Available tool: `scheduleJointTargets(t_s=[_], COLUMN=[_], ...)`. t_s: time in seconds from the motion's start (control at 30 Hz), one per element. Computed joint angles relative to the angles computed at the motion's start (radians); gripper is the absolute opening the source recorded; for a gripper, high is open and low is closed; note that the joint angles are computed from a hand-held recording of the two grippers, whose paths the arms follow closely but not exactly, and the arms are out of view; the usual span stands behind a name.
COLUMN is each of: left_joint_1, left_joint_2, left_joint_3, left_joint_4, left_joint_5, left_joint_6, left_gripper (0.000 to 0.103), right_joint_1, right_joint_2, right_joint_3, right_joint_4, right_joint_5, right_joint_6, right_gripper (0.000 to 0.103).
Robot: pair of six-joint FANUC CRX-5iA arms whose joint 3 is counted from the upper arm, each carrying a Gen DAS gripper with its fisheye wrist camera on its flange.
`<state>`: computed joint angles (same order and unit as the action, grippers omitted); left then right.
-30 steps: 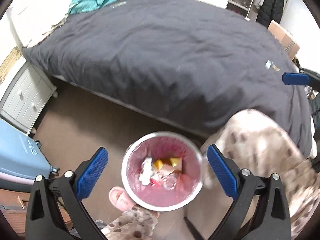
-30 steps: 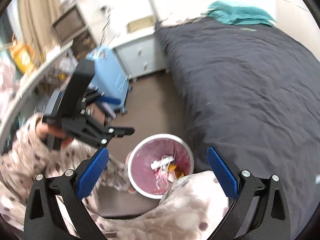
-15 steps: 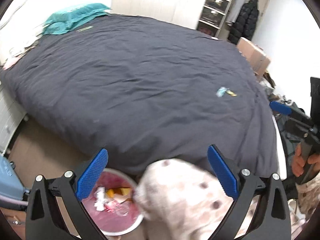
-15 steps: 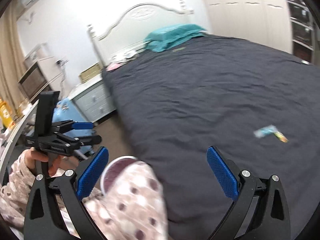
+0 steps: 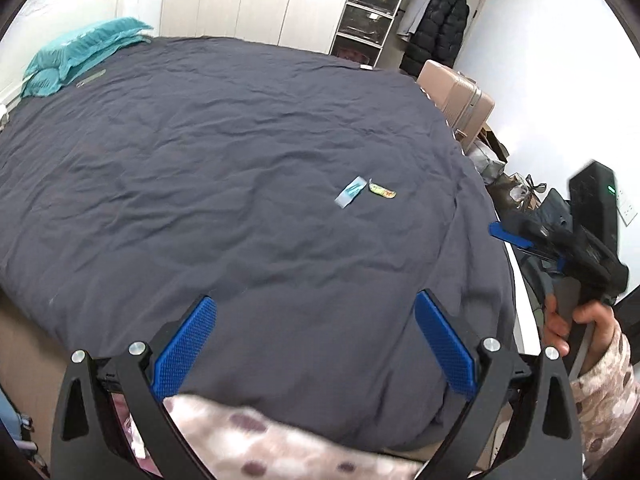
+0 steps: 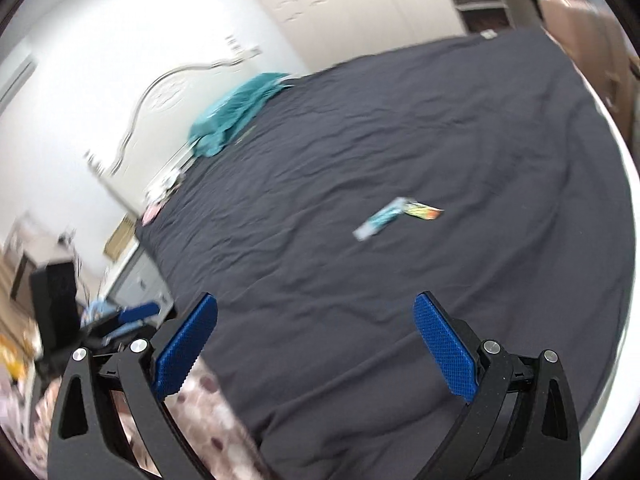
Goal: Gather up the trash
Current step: 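Move both tools back over the last items on the bed, then grasp the colourful snack wrapper with the right tool, then grasp the blue-and-white tube with the left tool while the right tool holds the wrapper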
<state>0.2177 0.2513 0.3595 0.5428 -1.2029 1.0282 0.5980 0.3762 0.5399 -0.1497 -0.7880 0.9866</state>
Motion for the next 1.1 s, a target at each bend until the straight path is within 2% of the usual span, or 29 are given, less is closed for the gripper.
scheduleJointTargets(t_s=[0.03,0.1,0.17,0.27,0.3,0.33,0.47,0.67,0.83,0.97,1.03,1.07,1.1], left_joint_1=[-0.01,-0.032,-0.043,-0.048,-0.05,-0.052,-0.055,-0.068,-0.082,-0.089,-0.091,-0.092,-0.094], left_joint_2=[0.004,0.024,0.048,0.085,0.095,0.107,0.152,0.179,0.187,0.185,0.184,0.182,0.182], left_joint_3=[0.006,0.031,0.06,0.1,0.109,0.12,0.154,0.173,0.191,0.19,0.189,0.187,0.188], left_joint_4=[-0.01,-0.033,-0.042,-0.046,-0.052,-0.061,-0.056,-0.052,-0.085,-0.104,-0.108,-0.11,-0.113], left_joint_5=[0.005,0.002,-0.025,-0.074,-0.083,-0.09,-0.107,-0.09,-0.092,-0.085,-0.079,-0.075,-0.072], left_joint_6=[0.008,0.027,0.043,0.058,0.065,0.079,0.144,0.144,0.122,0.1,0.092,0.087,0.087], left_gripper=[0.098,0.098,0.098,0.098,0.098,0.098,0.098,0.098,0.098,0.098,0.098,0.098,0.098], right_joint_1=[-0.02,-0.035,-0.055,-0.09,-0.097,-0.107,-0.107,-0.117,-0.131,-0.139,-0.142,-0.147,-0.153], right_joint_2=[0.03,0.08,0.146,0.226,0.246,0.273,0.313,0.338,0.402,0.441,0.44,0.433,0.421], right_joint_3=[0.03,0.082,0.155,0.241,0.262,0.287,0.299,0.298,0.389,0.456,0.448,0.435,0.413], right_joint_4=[-0.012,-0.005,-0.013,-0.069,-0.084,-0.101,-0.061,-0.06,-0.079,-0.109,-0.113,-0.127,-0.151], right_joint_5=[-0.008,-0.031,-0.062,-0.086,-0.089,-0.093,-0.066,-0.019,-0.057,-0.103,-0.099,-0.09,-0.068], right_joint_6=[-0.001,0.0,0.017,0.033,0.027,0.015,-0.048,-0.115,-0.095,-0.09,-0.097,-0.099,-0.094], right_gripper=[0.095,0.088,0.083,0.069,0.061,0.059,0.047,0.046,0.043,0.02,0.011,0.003,0.001])
